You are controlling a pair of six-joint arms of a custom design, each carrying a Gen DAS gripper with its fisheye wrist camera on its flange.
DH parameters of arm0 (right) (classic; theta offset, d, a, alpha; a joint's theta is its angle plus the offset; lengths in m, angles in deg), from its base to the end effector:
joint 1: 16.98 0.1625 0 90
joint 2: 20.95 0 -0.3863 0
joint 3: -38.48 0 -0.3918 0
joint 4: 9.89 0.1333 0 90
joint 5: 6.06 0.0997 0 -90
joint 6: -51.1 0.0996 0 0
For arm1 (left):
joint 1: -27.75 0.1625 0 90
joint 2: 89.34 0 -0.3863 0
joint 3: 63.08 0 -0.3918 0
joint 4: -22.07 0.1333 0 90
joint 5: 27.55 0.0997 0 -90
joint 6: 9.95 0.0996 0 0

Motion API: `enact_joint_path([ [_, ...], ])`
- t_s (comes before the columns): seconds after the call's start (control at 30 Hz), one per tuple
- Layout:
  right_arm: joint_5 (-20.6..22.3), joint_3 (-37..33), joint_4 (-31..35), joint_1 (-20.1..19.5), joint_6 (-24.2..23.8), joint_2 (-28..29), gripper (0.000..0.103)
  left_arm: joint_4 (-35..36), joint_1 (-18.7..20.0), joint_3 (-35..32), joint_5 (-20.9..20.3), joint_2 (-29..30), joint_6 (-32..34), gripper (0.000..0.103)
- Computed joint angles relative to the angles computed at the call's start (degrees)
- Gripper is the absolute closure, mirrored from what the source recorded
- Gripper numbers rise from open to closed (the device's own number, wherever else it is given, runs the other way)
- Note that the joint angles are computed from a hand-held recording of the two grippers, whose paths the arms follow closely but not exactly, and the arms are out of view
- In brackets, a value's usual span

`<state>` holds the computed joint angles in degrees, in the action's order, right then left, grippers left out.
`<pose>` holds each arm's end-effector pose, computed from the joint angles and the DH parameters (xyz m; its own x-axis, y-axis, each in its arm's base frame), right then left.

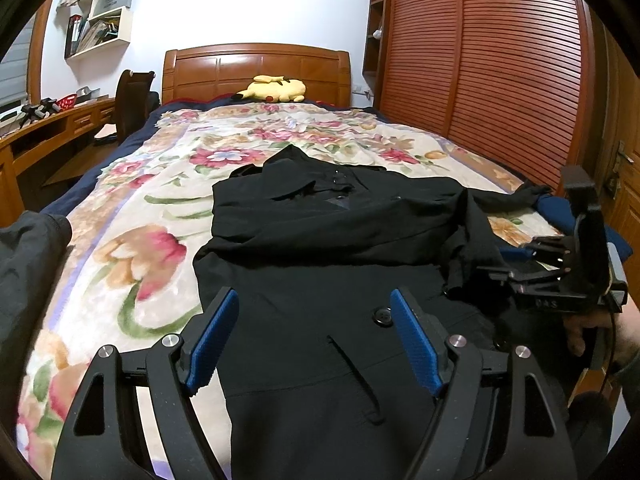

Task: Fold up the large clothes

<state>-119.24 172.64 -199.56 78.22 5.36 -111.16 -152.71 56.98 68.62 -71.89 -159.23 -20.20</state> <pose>0.1311 -0.4022 0.3077 -0.6229 -0.2338 0.7465 -0.7124 0.5638 -0.4179 -0.2814 -0.3918 0.1547 -0.7185 0.3861 -0.5785 0.6866 0.5267 -0.5012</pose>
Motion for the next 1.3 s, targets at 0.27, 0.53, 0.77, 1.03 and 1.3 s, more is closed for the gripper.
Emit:
enact_joint_path([
  [0.27, -8.27, -3.61, -6.09, 1.21, -15.20, -2.31, 0.097, -0.74, 0.10, 0.19, 0.17, 0.07, 0.25, 0.024],
  [0.53, -6.85, -2.20, -14.25, -0.18, -26.67, -7.17, 0.097, -0.78, 0.13, 0.25, 0.13, -0.02, 0.27, 0.024],
  [0.77, -2.06, 7.96, -4.32, -4.95, -24.33, -18.27, 0.097, -1.39, 0.36, 0.53, 0.11, -0.26, 0.63, 0.024],
  [1.03, 4.74, 8.95, 20.74, -6.95, -14.92, -34.18, 0.086, -1.57, 0.17, 0.44, 0.05, 0.18, 0.92, 0.024],
  [1.3, 11.44, 7.80, 23.36, -7.89, -13.62, -40.90, 0.053, -1.54, 0.15, 0.24, 0.28, 0.52, 0.63, 0.024],
])
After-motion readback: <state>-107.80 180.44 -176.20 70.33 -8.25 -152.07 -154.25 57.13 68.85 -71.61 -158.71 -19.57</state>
